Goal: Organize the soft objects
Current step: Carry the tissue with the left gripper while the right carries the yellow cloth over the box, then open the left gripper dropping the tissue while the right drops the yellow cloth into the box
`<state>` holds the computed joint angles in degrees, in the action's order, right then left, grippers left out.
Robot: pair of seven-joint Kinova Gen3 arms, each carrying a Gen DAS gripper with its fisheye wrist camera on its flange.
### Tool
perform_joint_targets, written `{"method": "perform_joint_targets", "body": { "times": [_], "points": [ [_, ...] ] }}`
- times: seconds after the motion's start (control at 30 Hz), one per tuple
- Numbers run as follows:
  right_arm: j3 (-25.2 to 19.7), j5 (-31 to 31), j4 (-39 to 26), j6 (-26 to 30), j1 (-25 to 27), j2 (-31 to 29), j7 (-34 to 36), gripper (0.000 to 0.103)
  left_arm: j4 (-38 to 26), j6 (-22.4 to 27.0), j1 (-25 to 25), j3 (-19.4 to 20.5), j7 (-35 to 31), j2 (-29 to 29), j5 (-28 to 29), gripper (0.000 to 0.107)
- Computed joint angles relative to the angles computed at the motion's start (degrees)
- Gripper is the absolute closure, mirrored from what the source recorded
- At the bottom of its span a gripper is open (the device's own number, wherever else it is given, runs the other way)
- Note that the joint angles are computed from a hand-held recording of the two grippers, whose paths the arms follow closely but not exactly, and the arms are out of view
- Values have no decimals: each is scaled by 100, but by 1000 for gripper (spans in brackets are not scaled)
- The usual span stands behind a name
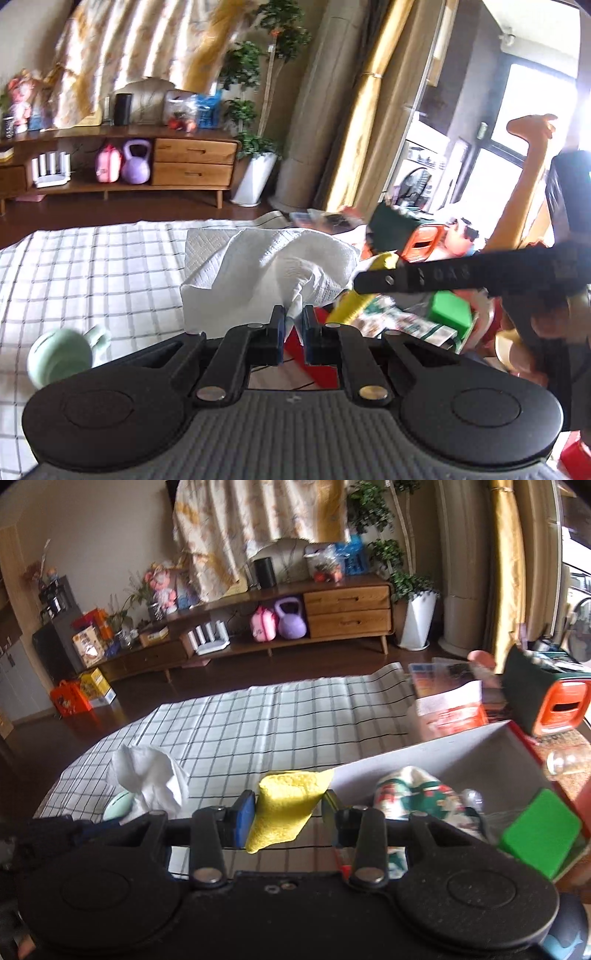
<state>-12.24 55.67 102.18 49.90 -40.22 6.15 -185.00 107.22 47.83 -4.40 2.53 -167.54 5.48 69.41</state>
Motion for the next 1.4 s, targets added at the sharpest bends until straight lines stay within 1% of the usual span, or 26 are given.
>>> {"method": "perform_joint_targets", "body": {
  "times": [0.07, 0.13, 0.27, 0.37, 0.47, 0.57, 0.67, 0.77, 0.9, 1.0, 1.07, 1.2, 1.3, 1.4],
  "points": [
    [-14, 95, 237, 94, 5, -218, -218, 65, -208, 5, 116, 86, 211, 42, -155, 98],
    [-74, 157, 463, 167, 84, -414, -373, 65, -401, -90, 282, 199, 456, 79, -342, 98],
    [-228, 199, 871, 246, 338, -696, -650, 65, -888, -54, 602, 456, 950, 361, -797, 98],
    [-318, 211, 1160, 211, 544, -856, -857, 65, -1095, -36, 778, 656, 1048, 553, -948, 98],
    [-409, 243, 1424, 192, 707, -956, -1088, 65, -1355, -67, 997, 829, 1320, 821, -1238, 98],
    [-394, 148, 1619, 34, 883, -1055, -1103, 65, -1557, -208, 1227, 976, 1652, 1066, -1601, 98],
    [-386, 112, 1866, -271, 1073, -1178, -1142, 66, -1710, -367, 1401, 1103, 1987, 1266, -1939, 98],
    [-379, 139, 1990, -550, 1258, -1175, -1209, 66, -1962, -392, 1566, 1186, 2414, 1558, -2370, 98],
    [-359, 333, 2091, -834, 1439, -1131, -1379, 66, -2213, -499, 1809, 1231, 3081, 1854, -2991, 98],
    [-297, 503, 2125, -1007, 1542, -1047, -1603, 65, -2411, -419, 1855, 1293, 3402, 2064, -3328, 98],
    [-227, 670, 2145, -1134, 1604, -980, -1815, 65, -2452, -456, 1901, 1319, 3565, 2140, -3526, 98],
    [-43, 829, 2064, -1384, 1684, -728, -1949, 65, -2471, -484, 1871, 1419, 3715, 2241, -3712, 98],
    [87, 798, 1931, -1484, 1656, -486, -1821, 66, -2470, -483, 1799, 1500, 3727, 2292, -3739, 98],
    [213, 634, 1793, -1507, 1571, -252, -1594, 67, -2448, -524, 1763, 1538, 3731, 2313, -3754, 98]
  ]
}}
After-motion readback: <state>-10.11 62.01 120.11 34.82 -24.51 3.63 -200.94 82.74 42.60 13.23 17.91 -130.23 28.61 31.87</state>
